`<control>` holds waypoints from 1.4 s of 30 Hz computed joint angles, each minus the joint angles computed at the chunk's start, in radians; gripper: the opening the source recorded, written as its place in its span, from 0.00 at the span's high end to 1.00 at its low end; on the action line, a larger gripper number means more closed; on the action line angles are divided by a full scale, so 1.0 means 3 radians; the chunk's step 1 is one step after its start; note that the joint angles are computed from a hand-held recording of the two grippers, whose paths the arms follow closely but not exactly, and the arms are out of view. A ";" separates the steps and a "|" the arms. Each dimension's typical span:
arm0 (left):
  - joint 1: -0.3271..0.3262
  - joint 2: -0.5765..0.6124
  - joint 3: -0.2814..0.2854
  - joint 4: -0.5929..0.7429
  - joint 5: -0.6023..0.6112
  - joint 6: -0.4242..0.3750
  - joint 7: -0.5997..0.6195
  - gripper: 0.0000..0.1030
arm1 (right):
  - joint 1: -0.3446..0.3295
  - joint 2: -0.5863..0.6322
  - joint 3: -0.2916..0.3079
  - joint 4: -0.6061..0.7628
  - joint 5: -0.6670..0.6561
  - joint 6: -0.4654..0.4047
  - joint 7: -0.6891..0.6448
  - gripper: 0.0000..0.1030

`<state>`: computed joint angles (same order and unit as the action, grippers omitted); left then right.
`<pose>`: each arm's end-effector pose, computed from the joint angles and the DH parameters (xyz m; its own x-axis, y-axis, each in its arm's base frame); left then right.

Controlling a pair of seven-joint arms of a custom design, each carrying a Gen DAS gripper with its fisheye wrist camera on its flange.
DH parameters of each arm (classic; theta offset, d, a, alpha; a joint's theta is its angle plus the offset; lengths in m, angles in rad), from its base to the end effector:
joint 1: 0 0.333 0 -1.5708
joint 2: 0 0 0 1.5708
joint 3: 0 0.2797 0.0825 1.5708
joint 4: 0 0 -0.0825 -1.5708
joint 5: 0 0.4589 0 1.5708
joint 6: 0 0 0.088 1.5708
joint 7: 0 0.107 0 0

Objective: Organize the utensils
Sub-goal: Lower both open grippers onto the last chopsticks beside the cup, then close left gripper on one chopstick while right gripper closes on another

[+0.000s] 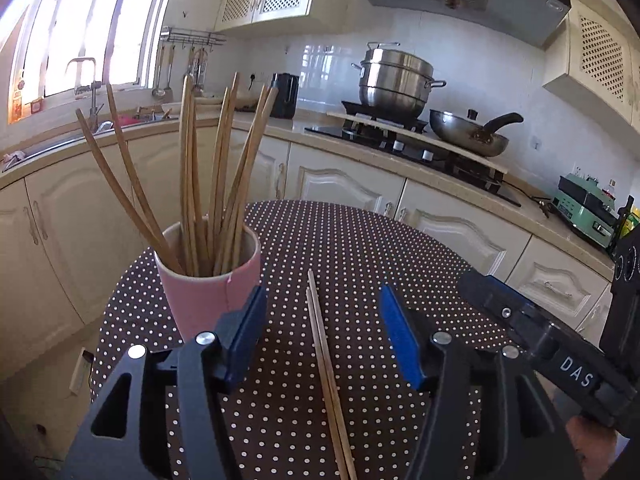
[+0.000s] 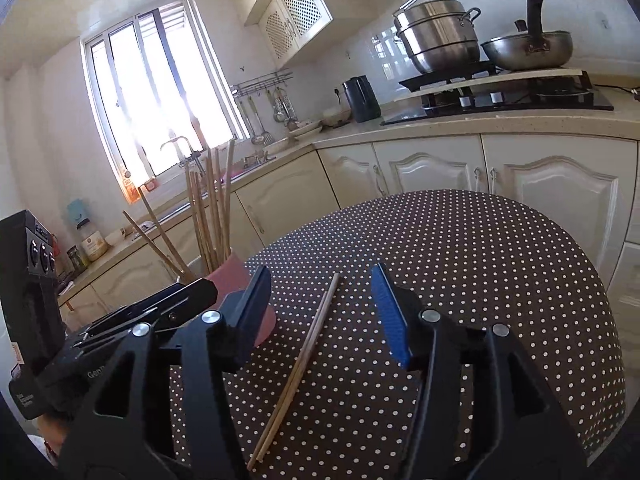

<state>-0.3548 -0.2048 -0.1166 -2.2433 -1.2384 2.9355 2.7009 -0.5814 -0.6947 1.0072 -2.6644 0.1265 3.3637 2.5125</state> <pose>0.5523 -0.2150 0.4544 -0.5442 -0.8231 0.1625 -0.5051 0.1668 -0.8468 0.4706 0.1897 0.4233 -0.1324 -0.9095 -0.3940 -0.3287 0.4153 -0.8482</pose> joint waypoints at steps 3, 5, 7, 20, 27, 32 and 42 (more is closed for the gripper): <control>0.0130 0.0113 -0.0115 0.0009 0.0720 -0.0028 -0.0694 0.43 | 0.0126 0.0171 -0.0171 0.0002 -0.0077 -0.0111 -0.0062 0.46; 0.0202 0.0182 -0.0165 0.0016 0.1186 -0.0073 -0.1109 0.43 | 0.0189 0.0287 -0.0268 0.0001 -0.0138 -0.0147 -0.0083 0.45; 0.0307 0.0261 -0.0255 0.0010 0.1834 -0.0020 -0.1642 0.43 | 0.0253 0.0399 -0.0366 0.0013 -0.0197 -0.0185 -0.0103 0.44; 0.0452 0.0675 -0.0319 0.0268 0.3350 -0.0463 -0.2784 0.43 | 0.0493 0.0796 -0.0719 0.0037 -0.0337 -0.0193 -0.0249 0.43; 0.0447 0.0801 -0.0336 0.0388 0.3748 -0.0442 -0.3140 0.43 | 0.0642 0.0948 -0.0915 0.0103 -0.0290 -0.0239 -0.0395 0.43; 0.0430 0.0860 -0.0334 0.0488 0.4101 -0.0537 -0.3361 0.43 | 0.0676 0.0989 -0.0970 0.0134 -0.0311 -0.0284 -0.0424 0.43; 0.0466 0.1068 -0.0376 0.0852 0.3866 -0.0847 -0.3177 0.89 | 0.1001 0.1212 -0.1440 0.0418 -0.0659 -0.0738 -0.0450 0.43</control>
